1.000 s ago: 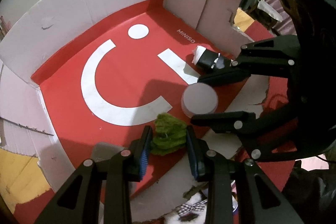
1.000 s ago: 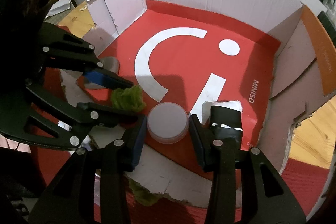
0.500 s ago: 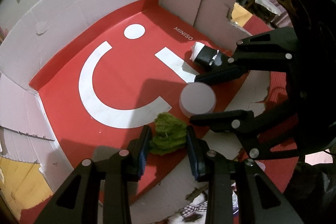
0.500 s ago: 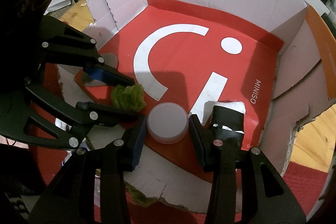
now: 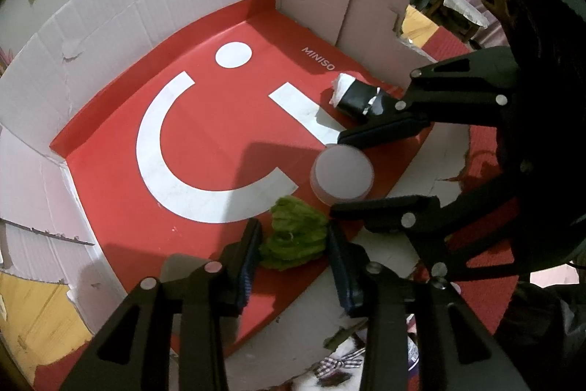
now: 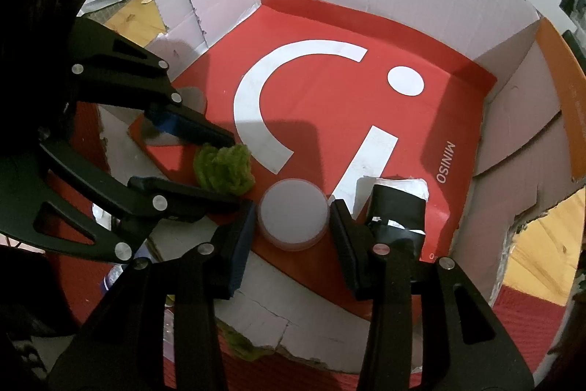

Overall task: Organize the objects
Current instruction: 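Lower green pompom onto box floor with left tool while right sets down white container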

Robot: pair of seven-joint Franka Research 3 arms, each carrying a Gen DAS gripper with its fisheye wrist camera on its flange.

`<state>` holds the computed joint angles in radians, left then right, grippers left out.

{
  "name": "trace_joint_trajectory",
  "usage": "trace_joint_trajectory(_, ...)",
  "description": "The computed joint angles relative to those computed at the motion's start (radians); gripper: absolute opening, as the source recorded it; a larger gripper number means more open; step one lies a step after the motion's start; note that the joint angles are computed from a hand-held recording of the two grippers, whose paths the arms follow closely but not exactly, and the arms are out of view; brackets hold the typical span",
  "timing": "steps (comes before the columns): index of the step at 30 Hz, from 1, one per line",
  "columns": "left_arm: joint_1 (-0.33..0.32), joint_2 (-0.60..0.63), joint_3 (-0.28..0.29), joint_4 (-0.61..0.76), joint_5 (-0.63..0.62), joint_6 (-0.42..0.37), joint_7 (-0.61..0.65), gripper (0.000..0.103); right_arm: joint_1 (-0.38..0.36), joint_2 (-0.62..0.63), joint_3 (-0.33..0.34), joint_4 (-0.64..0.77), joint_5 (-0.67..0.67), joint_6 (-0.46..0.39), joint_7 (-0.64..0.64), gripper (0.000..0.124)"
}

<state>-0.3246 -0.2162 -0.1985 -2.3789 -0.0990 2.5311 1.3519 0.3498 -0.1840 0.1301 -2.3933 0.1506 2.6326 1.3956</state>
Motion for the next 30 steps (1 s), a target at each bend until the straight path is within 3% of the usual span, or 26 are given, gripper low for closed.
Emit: trace_joint_trajectory(30,0.000,-0.031,0.001,-0.014,0.030,-0.005,-0.016,0.045,0.003,0.058,0.007,0.043,-0.085,0.019,0.071,0.044)
